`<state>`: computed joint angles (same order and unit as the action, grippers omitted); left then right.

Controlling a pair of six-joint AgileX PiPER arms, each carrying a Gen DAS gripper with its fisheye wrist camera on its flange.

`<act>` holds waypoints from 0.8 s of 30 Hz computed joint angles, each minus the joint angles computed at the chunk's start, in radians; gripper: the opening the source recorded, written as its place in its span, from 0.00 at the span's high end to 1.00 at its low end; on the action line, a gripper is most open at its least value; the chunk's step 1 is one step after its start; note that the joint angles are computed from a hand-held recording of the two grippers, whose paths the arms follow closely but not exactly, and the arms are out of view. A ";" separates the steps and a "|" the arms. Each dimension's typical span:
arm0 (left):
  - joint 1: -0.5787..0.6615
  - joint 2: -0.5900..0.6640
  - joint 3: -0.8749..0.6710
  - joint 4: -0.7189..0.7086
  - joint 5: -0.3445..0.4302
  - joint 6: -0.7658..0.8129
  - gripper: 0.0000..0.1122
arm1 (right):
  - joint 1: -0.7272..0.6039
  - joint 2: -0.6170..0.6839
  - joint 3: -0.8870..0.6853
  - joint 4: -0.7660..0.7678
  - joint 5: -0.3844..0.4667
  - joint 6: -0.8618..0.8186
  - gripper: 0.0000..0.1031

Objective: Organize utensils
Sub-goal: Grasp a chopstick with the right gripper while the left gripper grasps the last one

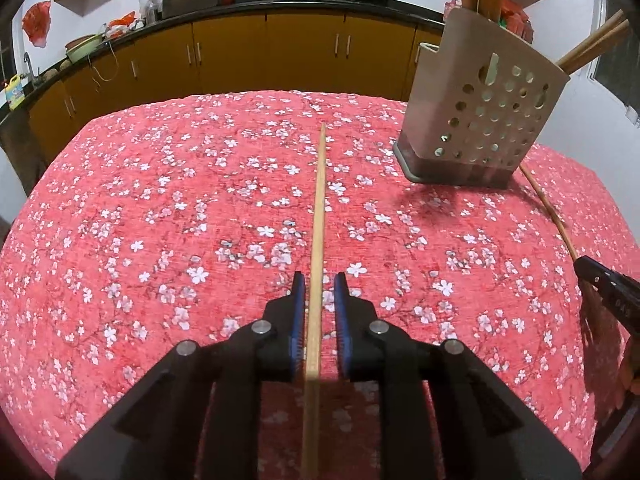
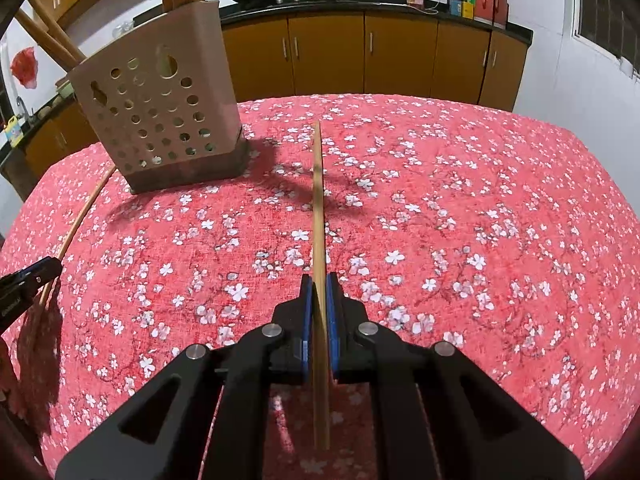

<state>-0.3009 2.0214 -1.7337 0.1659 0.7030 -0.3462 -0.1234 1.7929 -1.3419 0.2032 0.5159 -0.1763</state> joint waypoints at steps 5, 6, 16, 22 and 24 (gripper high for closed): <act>0.008 -0.004 0.008 -0.026 -0.010 0.010 0.85 | -0.002 0.002 -0.002 0.001 0.001 -0.002 0.92; 0.009 -0.005 0.007 -0.031 -0.010 0.013 0.85 | -0.002 0.001 -0.002 0.001 0.001 -0.002 0.92; 0.007 -0.009 0.011 -0.032 -0.010 0.007 0.85 | -0.002 0.001 0.000 0.003 0.000 -0.003 0.92; 0.008 -0.009 0.009 -0.032 -0.009 0.008 0.85 | -0.002 0.002 -0.002 0.003 0.000 -0.003 0.92; 0.008 -0.009 0.009 -0.033 -0.008 0.009 0.85 | -0.002 0.002 -0.002 0.003 0.000 -0.003 0.92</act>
<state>-0.2928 2.0122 -1.7246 0.1331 0.6948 -0.3376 -0.1256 1.7948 -1.3437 0.2061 0.5159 -0.1794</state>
